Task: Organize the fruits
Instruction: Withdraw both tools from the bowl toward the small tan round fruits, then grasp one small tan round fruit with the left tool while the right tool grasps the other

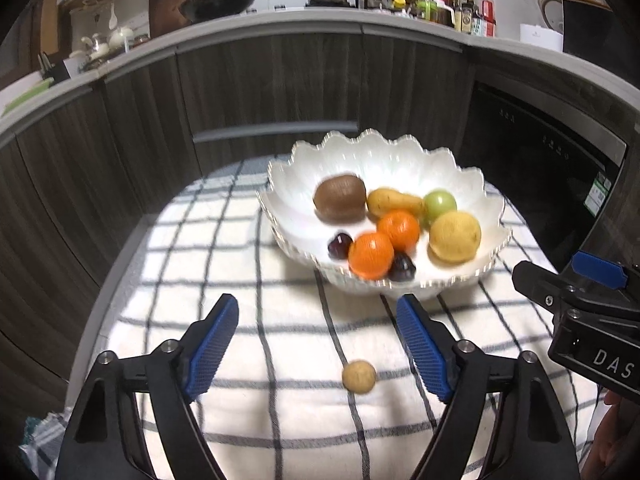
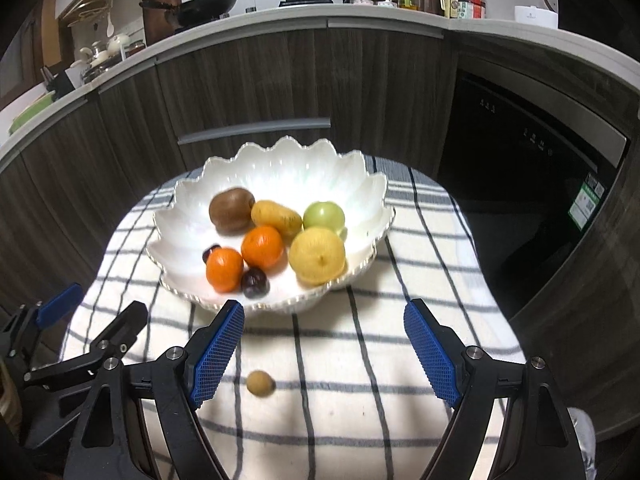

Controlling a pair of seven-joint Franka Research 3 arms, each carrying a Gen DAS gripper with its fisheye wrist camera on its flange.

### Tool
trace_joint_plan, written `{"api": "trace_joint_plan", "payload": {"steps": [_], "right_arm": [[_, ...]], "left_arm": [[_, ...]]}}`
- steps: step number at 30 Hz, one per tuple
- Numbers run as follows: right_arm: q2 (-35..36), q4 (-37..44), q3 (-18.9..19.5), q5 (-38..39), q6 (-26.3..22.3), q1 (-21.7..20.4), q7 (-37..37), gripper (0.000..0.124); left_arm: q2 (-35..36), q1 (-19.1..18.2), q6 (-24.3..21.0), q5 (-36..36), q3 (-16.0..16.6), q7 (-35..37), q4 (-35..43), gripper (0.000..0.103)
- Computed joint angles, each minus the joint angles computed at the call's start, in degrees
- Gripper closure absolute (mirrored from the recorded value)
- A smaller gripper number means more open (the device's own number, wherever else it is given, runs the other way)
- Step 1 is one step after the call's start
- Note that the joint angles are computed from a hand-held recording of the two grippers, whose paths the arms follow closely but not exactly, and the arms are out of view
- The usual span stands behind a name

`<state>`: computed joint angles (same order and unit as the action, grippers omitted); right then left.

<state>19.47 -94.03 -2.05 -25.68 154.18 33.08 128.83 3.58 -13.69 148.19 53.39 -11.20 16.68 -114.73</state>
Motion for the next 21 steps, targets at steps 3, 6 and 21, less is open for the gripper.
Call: {"api": "trace_joint_plan", "payload": {"steps": [3, 6, 21], "right_arm": [[-0.13, -1.51, -0.44, -0.97, 0.31, 0.41, 1.33, 0.041], [0.00, -2.55, -0.29, -0.78, 0.58, 0.17, 1.54, 0.041], [1.11, -4.09, -0.19, 2.23, 0.33, -0.30, 0.46, 0.041]], "left_arm": [[1.10, -0.01, 0.91, -1.51, -0.01, 1.24, -0.35, 0.031], [2.19, -0.31, 1.30, -2.93, 0.07, 2.68, -0.26, 0.037], [4.75, -0.92, 4.71, -8.21, 0.86, 6.82, -1.05, 0.059]]}}
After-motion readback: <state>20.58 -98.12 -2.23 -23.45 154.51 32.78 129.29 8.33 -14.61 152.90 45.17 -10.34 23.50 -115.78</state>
